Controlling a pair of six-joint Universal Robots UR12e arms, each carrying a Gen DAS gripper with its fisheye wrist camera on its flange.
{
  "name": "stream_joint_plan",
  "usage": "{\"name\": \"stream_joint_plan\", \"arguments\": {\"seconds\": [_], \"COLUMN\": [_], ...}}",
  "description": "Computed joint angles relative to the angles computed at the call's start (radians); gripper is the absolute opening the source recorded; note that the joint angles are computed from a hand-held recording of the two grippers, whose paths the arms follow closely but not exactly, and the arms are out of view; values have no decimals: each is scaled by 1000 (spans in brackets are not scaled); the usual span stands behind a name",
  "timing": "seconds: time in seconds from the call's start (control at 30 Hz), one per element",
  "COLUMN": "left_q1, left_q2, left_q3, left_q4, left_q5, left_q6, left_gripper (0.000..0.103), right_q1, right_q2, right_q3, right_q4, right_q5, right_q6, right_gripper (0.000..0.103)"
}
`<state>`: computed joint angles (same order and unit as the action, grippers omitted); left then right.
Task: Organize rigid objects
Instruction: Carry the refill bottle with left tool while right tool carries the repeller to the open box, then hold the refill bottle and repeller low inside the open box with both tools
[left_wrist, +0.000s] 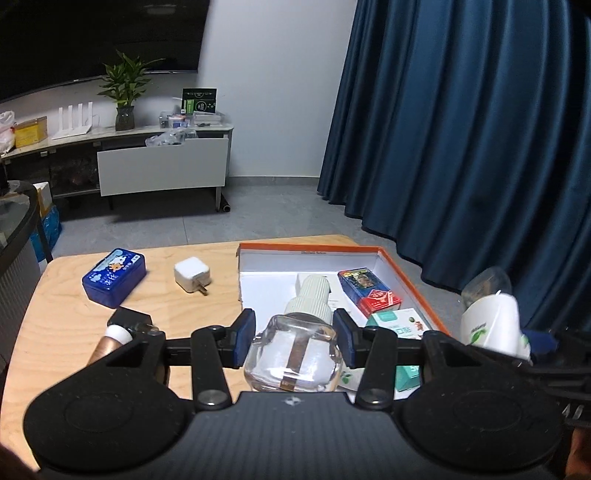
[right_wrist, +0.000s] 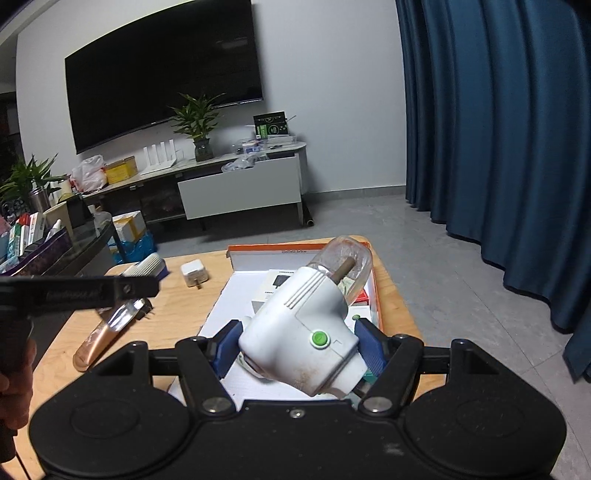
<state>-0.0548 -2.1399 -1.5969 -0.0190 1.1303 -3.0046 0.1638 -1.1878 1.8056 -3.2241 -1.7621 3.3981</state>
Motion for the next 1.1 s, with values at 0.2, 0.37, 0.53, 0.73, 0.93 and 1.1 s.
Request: {"name": "stream_joint_plan", "arguments": {"seconds": [0.2,0.37,0.53,0.73,0.93,1.1], "left_q1": [-11,-17,-20,-23,-24,-24], "left_q2": [12,21,29,34,38,38], "left_q3": [-28,-45,-60,-69,-77,-78], "left_q4": [9,26,41,43,44,42], "left_q5": [25,39,46,51,52,53], "left_q6": [28,24,17,18,12,8], "left_gripper": [47,47,47,47,47,47], "right_q1": [4,8,10,16,19,21], "right_q2": [0,-4,-10,-13,-16,-14], "right_q3": [10,13,18,20,26,25], "right_q4": [10,17,31,27,20,25], "right_q5": [22,23,4,-16,-22,-25], "right_q6": [-7,-7,-4,-6,-15,-16], "right_gripper": [80,80,80,80,80,80]}}
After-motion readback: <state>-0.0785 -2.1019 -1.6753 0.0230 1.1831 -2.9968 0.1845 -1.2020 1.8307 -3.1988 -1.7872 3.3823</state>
